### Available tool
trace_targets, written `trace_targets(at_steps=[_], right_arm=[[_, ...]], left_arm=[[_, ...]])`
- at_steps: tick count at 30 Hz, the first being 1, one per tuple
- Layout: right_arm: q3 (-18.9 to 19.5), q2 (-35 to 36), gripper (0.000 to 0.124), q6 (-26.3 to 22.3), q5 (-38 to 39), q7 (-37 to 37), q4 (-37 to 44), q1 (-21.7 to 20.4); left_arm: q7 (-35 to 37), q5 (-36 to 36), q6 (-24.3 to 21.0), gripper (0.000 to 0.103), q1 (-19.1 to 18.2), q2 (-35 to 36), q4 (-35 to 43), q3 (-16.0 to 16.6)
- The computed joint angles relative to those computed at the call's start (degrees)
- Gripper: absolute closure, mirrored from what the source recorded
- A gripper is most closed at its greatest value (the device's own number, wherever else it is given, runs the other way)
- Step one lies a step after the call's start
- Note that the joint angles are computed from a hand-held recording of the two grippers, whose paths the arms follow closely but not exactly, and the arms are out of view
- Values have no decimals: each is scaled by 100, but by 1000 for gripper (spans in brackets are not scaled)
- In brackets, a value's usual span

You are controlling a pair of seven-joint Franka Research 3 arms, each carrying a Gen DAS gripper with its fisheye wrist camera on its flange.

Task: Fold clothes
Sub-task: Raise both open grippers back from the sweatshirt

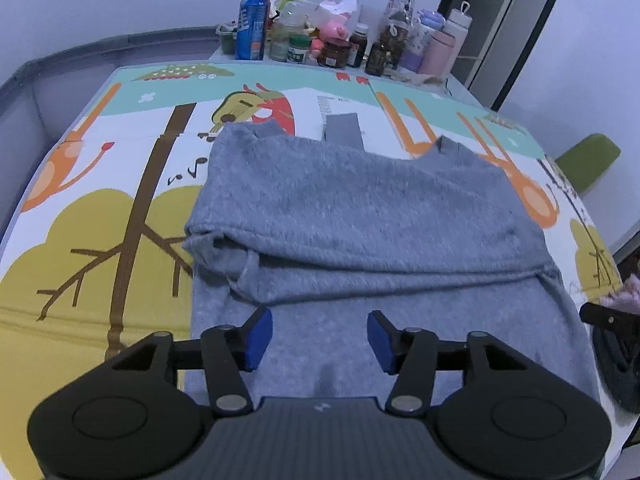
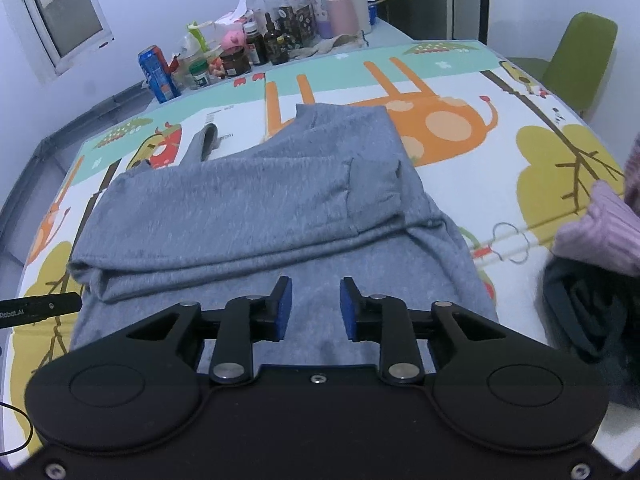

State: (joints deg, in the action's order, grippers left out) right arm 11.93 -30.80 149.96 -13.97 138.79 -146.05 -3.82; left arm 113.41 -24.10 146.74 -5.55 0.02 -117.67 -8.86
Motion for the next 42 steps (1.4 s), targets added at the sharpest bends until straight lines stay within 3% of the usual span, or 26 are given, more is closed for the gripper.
trace_targets(at_steps=[8,18,27,31,42], right_arm=[[270,-349,92,-553,-134,373,-43,83],[246,-542,83,-814,-103,483,-203,399],[16,-938,71,-923,79,-158,-491,540],[-84,-1250,59,-1040,247,-571,-695,580],[-170,-1778,51,-1126,810,-1430,-1184,614]], left_arm=[[241,52,-15,38,-98,-350,-482,68],[-330,570,168,28,-232,-675,-858,103],[-1435,1318,183,20,-427,-1067,-1229,46],[-1742,1501,294,8,-571,-1305,-1516,23],[-2759,2135,26,4,-758,-1882,-2079,43]])
